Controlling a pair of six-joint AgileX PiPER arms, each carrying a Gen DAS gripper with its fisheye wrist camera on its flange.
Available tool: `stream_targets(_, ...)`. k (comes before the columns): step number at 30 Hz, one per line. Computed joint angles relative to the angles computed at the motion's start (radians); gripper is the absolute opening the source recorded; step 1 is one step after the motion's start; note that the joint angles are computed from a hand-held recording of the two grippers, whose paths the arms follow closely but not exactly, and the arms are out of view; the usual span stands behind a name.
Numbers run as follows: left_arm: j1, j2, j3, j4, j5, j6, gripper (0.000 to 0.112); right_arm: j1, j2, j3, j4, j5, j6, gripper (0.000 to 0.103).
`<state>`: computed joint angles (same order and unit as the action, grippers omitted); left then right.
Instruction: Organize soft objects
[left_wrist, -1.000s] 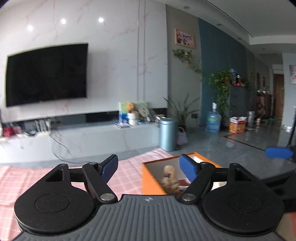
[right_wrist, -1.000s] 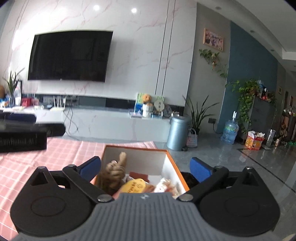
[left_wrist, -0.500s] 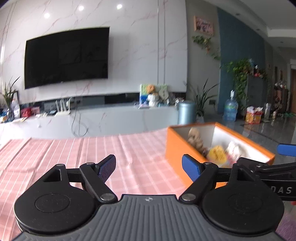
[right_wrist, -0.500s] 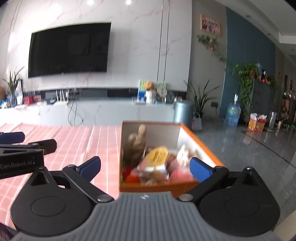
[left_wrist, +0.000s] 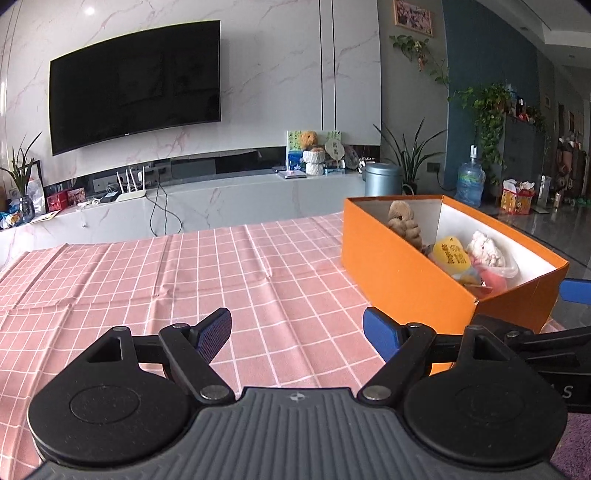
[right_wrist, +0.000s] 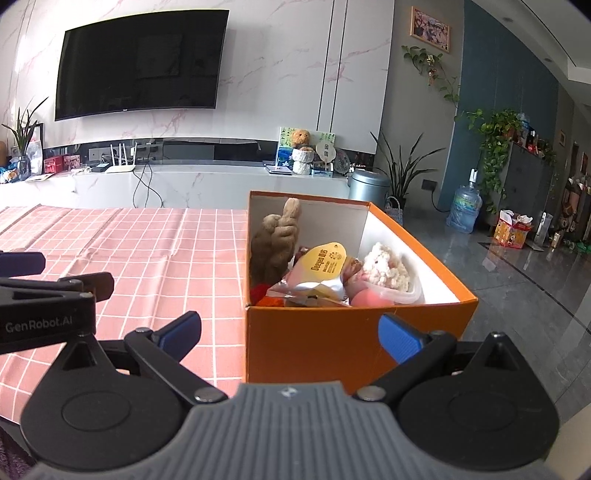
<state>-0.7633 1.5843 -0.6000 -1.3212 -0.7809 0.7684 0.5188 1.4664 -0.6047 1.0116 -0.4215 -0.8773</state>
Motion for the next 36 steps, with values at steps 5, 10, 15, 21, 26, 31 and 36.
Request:
stream_targets(5,0.001,-0.002,0.003,-0.012,0.008,-0.007,0.095,-0.003,0.003,-0.008,0.013,0.012,-0.013,0.1)
stream_targets(10,0.003,-0.005,-0.003,-0.04,0.012,0.015,0.095,-0.003,0.002,-0.007,0.011,0.01,-0.01,0.1)
stream_targets(15,0.004,-0.015,0.0,-0.053,0.011,0.027,0.095,-0.003,0.002,-0.007,0.003,0.011,-0.005,0.1)
stream_targets(21,0.008,-0.021,-0.001,-0.056,0.014,0.034,0.095,-0.002,0.003,-0.007,-0.001,0.01,-0.001,0.1)
stream_targets(26,0.005,-0.024,0.0,-0.061,0.015,0.037,0.095,-0.006,0.004,-0.009,-0.001,0.015,-0.002,0.1)
stream_targets(31,0.006,-0.025,0.0,-0.061,0.017,0.036,0.095,-0.006,0.005,-0.013,0.016,0.019,-0.019,0.1)
stream_targets(36,0.005,-0.024,0.005,-0.055,0.018,0.03,0.095,-0.006,0.005,-0.012,0.018,0.02,-0.018,0.1)
